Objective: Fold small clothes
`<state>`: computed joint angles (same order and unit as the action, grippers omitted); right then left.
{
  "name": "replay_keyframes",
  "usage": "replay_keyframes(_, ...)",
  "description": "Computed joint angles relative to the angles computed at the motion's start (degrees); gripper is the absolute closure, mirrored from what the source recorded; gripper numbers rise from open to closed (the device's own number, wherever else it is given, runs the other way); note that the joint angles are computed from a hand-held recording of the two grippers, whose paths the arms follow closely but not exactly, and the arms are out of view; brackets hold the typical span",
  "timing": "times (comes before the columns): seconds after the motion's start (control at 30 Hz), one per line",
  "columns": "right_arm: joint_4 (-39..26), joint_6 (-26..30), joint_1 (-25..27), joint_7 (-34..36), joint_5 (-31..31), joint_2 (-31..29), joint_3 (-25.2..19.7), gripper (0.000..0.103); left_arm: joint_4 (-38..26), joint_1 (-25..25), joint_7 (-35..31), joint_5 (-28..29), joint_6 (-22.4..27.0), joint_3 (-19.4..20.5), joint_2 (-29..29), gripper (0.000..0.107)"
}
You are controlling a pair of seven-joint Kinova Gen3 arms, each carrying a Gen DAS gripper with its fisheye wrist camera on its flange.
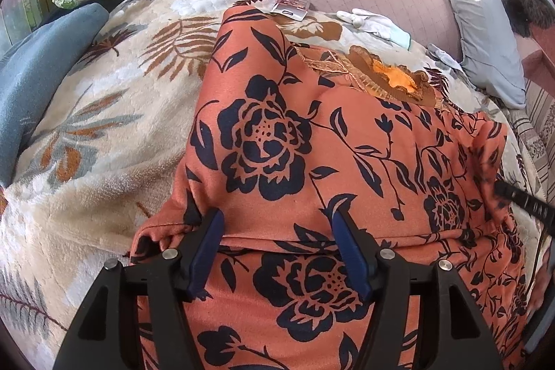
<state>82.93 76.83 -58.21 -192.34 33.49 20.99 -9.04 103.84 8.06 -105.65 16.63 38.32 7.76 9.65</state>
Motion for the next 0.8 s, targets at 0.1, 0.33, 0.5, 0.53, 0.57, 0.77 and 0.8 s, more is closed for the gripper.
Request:
replay_keyframes(0.1,5.29,2.95,3.85,-6.99,1.63,-2.94,-3.46,0.089,0.19,0.9,1.3,-1.54,-0.8,-0.13,-0.01,0.041)
replay_keyframes(0.33,19.98,1.09,-1.05,-23.3,1.69,-15.0,2.12,0.088,0.98,2.99,6.02,-5.98,-2.73,-0.43,-0.69,0.04)
replay_keyframes(0.5,19.1,-3.03,2.16,-22.64,10.89,-14.7,-6.44,0.088,2.67,3.46,10.32,-8.44,-5.87,-1.25,-2.06,0.047)
replay_keyframes(0.53,17.96,-3.74,4.05,-21.04,10.93,-13.88,-8.0,0.088,2.74,3.63,11.81,-9.56,-6.15,-1.56,-2.02,0.057)
replay_keyframes(0.57,17.86,-5.38,5.18,-20.37,11.3,-13.66,-8.5,0.088,2.66,3.84,13.53,-11.01,-6.15,-1.84,-1.81,0.067)
replay_keyframes(0.77,26.42,-17.69,7.56,-28.47,16.24,-17.82,-8.5,0.088,1.78,4.22,18.25,-14.57,-6.03,-3.69,-0.53,0.105)
replay_keyframes(0.8,27.02,-20.02,10.22,-28.25,16.66,-18.03,-10.52,0.087,1.52,3.57,19.61,-14.92,-5.99,-3.48,-0.2,0.105)
